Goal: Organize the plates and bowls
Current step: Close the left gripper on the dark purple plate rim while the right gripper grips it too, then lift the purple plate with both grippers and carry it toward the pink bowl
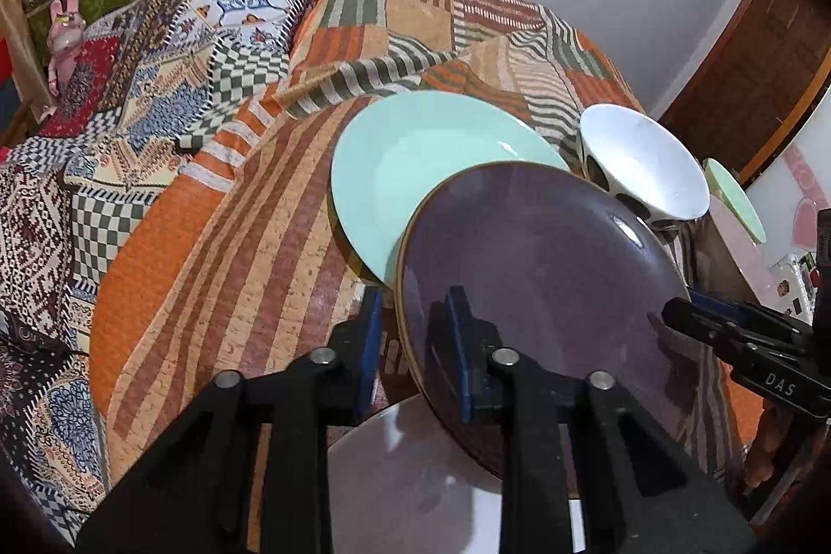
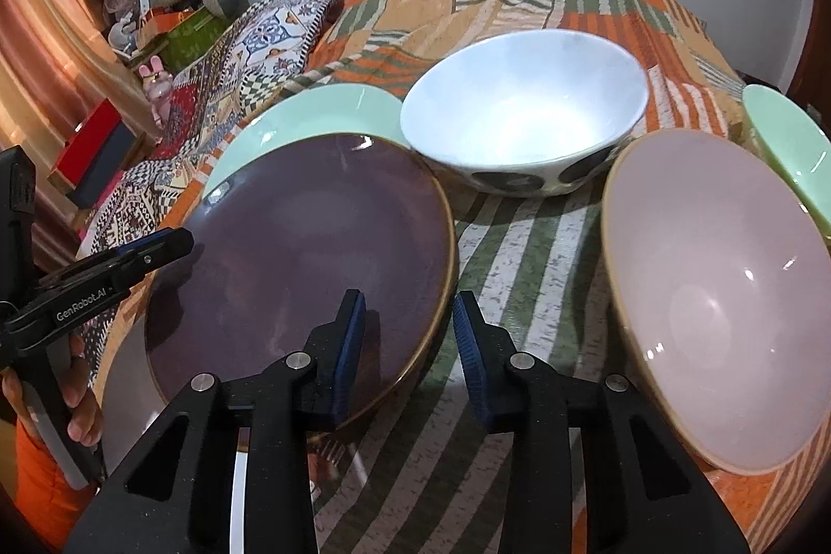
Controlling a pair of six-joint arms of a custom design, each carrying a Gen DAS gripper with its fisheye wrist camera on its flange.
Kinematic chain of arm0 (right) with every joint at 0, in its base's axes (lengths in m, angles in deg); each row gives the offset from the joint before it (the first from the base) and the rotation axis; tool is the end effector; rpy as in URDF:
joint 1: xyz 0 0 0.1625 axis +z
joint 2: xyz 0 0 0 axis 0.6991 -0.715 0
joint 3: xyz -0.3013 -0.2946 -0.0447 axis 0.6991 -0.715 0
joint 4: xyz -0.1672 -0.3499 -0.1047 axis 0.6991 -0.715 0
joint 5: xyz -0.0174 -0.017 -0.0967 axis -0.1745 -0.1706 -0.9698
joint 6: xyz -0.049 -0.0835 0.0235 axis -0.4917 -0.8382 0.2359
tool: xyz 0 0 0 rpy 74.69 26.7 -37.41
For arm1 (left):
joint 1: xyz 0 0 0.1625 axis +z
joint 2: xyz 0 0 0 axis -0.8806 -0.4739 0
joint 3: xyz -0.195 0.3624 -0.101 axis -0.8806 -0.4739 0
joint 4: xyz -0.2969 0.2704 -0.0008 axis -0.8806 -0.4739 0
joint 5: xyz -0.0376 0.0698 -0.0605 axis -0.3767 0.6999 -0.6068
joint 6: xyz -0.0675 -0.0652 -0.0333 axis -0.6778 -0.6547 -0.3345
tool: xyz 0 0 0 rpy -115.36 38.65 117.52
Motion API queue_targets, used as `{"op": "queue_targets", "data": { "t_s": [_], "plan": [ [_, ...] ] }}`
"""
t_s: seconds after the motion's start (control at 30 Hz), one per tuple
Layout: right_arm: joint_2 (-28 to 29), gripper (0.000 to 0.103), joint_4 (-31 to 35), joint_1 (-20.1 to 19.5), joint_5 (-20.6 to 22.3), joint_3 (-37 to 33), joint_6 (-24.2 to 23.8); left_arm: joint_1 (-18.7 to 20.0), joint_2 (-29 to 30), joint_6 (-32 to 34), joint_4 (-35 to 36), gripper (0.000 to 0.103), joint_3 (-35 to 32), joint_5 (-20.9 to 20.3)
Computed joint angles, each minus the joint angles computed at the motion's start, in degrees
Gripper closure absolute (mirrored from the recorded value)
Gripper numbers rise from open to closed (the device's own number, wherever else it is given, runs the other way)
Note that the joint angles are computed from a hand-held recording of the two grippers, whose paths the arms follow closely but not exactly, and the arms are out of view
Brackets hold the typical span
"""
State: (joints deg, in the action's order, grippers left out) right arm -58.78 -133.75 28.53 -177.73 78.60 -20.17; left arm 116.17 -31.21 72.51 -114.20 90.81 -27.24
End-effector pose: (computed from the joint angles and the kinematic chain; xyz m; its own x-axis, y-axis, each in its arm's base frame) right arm -0.0999 -0.7040 0.2626 -0.8035 -0.2246 0.5513 -0.4544 0.8296 -0.3244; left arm -0.2567 -0.6939 -0.0833 -0.8725 0.0836 -0.4814 0.3265 0.8328 -0.4471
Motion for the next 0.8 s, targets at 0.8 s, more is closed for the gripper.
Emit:
{"op": "queue_targets", "data": {
  "t_s": [0.8],
  "plan": [
    [-2.1, 0.079, 0.9, 0.3, 0.8, 1.7, 0.3, -2.5, -3.7, -3.9, -2.5, 0.085, 6.8, 0.9]
  ]
}}
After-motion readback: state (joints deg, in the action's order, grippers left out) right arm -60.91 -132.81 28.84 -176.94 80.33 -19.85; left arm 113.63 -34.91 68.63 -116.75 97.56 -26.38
